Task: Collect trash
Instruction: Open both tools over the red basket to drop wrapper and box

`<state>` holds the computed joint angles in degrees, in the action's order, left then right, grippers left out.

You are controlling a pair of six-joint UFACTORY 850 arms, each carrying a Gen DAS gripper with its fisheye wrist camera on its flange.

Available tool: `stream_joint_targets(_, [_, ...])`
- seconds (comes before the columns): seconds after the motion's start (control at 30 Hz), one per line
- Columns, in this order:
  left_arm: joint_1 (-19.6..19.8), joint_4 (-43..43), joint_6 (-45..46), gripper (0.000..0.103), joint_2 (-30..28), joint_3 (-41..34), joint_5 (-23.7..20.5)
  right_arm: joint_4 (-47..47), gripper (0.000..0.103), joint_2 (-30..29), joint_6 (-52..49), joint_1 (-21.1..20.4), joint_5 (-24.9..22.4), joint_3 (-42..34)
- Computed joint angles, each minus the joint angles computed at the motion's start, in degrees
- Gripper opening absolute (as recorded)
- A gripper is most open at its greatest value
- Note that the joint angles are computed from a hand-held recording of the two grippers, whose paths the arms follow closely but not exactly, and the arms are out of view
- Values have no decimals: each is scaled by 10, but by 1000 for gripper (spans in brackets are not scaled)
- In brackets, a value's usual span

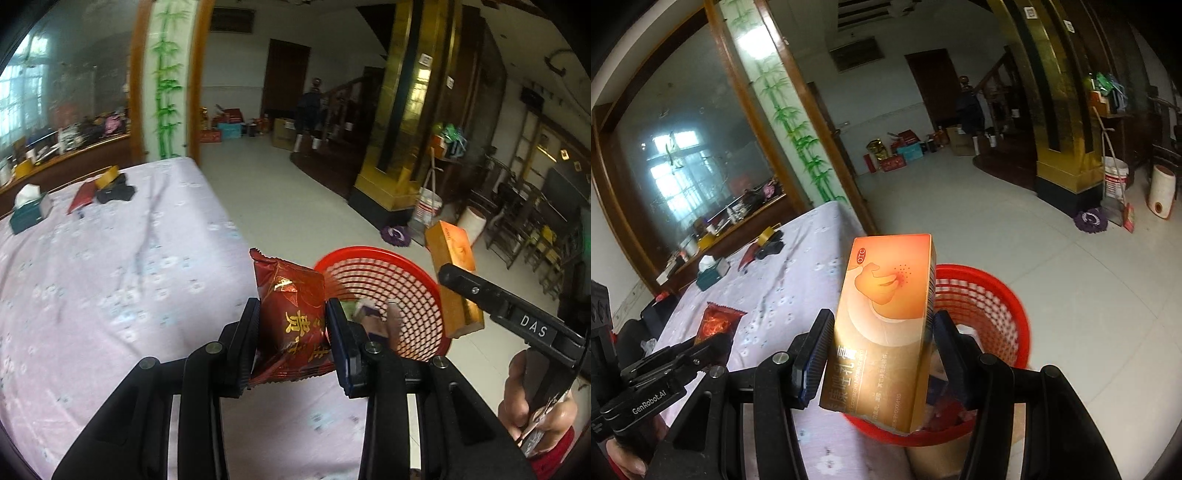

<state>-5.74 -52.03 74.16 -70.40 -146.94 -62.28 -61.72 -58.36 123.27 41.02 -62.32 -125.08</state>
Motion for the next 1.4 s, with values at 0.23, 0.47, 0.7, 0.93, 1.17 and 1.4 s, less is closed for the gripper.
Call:
stream_joint_targets(0.23, [-26, -2, 30, 34, 30, 61, 0, -17, 60, 56, 58, -4, 14, 96])
stream_joint_targets(0.47, [-48, 1, 53, 34, 43, 104, 14, -22, 60, 93, 98, -15, 50, 165])
stream_joint_targets(0.7, [-63, 16, 40, 34, 13, 71, 18, -18, 62, 103, 119, -32, 81, 194])
stream_joint_targets(0.93, [-70, 26, 37, 35, 8, 69, 25, 5, 62, 95, 96, -43, 87, 187])
stream_joint_targets(1.17, [-65, 4, 65, 62, 33, 110, 51, 9, 62, 91, 82, -38, 72, 173])
stream_joint_targets(1.4, [-56, -14, 90, 76, 64, 157, 67, 22, 69, 77, 54, -16, 7, 131])
